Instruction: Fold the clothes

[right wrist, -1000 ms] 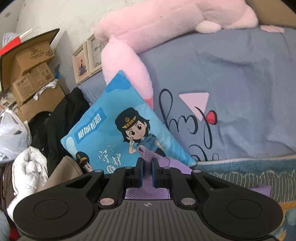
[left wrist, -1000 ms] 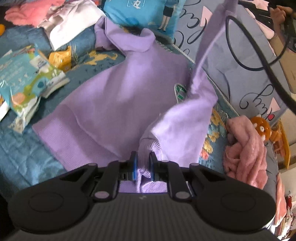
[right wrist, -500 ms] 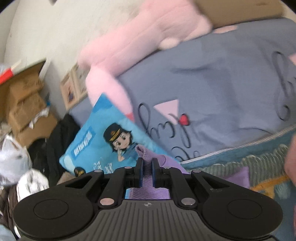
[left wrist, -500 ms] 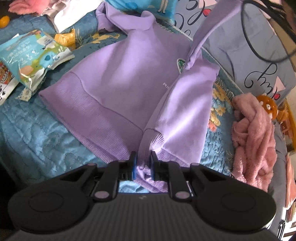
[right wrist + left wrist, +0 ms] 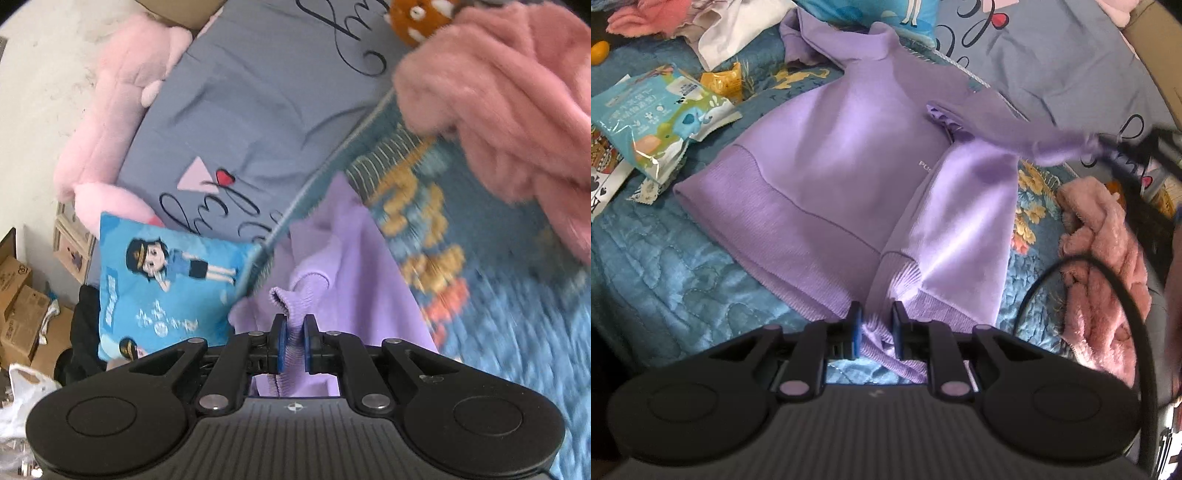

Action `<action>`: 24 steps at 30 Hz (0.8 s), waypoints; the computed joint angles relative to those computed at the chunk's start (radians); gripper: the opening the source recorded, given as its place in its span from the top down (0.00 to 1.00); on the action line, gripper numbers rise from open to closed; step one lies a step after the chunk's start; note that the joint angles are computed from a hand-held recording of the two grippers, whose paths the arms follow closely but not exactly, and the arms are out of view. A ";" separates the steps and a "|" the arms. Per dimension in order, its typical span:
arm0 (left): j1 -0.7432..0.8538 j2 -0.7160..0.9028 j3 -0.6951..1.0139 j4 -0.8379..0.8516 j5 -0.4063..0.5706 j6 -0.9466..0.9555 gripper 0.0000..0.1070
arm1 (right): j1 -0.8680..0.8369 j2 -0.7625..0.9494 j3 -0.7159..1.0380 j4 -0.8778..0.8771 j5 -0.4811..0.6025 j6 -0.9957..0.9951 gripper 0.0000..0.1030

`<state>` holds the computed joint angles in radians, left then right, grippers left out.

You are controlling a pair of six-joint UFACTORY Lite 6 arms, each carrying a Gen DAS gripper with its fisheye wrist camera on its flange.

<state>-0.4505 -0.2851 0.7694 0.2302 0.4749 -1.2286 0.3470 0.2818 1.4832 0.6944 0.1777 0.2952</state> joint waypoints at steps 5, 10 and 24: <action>0.006 -0.008 -0.010 -0.006 0.001 0.008 0.82 | 0.065 -0.126 -0.160 -0.023 -0.012 -0.062 0.91; -0.004 -0.009 -0.009 0.022 0.009 -0.013 0.81 | 0.054 -0.101 -0.211 0.228 0.065 -0.297 0.91; -0.008 -0.034 -0.027 0.039 0.031 -0.037 0.81 | 0.062 -0.058 -0.309 0.616 0.116 -0.624 0.91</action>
<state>-0.4583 -0.3193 0.7419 0.2694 0.5055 -1.2659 0.4090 0.2237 1.1737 1.3102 0.2939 -0.3284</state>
